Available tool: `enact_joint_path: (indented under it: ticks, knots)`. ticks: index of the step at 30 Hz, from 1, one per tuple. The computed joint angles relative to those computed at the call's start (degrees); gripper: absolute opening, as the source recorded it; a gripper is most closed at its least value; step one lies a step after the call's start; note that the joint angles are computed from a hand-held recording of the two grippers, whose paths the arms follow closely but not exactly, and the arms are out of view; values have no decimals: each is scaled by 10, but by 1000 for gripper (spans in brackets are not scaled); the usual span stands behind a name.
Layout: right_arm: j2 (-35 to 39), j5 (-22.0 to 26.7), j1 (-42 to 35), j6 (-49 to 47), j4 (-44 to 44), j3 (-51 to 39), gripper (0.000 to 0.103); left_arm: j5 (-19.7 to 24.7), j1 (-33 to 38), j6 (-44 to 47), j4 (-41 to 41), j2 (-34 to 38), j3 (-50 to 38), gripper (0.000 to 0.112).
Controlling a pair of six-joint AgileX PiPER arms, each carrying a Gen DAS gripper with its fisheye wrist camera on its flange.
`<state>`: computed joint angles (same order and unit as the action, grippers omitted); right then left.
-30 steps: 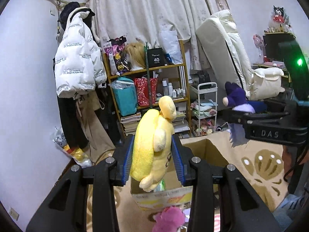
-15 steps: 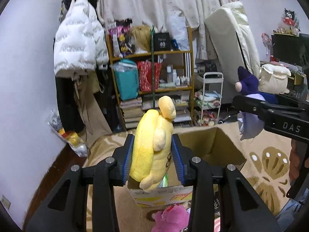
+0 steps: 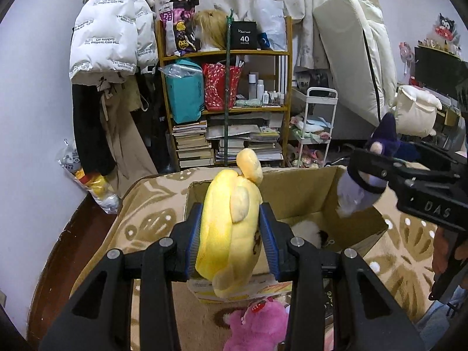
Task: Organize soft objects
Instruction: 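Open the left tool over the box while the right tool releases the navy plush inside, then move both open tools back toward the pink bear and swirl cushion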
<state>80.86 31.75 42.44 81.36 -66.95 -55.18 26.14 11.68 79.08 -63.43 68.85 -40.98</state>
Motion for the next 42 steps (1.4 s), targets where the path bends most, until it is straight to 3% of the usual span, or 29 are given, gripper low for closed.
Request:
enact_joint_path:
  ticks: [6,8,12,17,22,24,27,30,32,36,40,42]
  knots:
    - [7,-62,-33,15,14,15,61,-4,-1,32,-33,4,5,39]
    - [10,-76,-41,10,22,17,61,-9,-4,27,-33,6,4,49]
    - [21,-93,-55,-16,54,17,61,-23,-17,-21,23,13,-2,53]
    - [25,-106,-66,-50,91,16,62,-20,-12,-38,33,15,-1,55]
    - [26,-115,-74,-97,146,14,65,-38,-23,-116,118,11,-2,57]
    - [29,-114,-76,-119,169,10,66,-30,-17,-132,131,10,-4,64]
    - [33,-109,-76,-141,192,7,69,-16,-8,-147,144,8,-7,65]
    - [30,-106,-70,-105,156,10,83,-8,-2,-157,158,1,-4,66]
    - [24,-99,-63,-82,132,14,84,-5,2,-167,169,-5,-2,68]
    - [12,-75,-54,-119,169,7,84,18,23,-185,178,-23,3,79]
    - [-6,-50,-42,-180,233,-1,90,30,37,-206,205,-41,11,80]
    - [-18,-30,-25,-171,225,2,91,45,47,-219,219,-50,11,81]
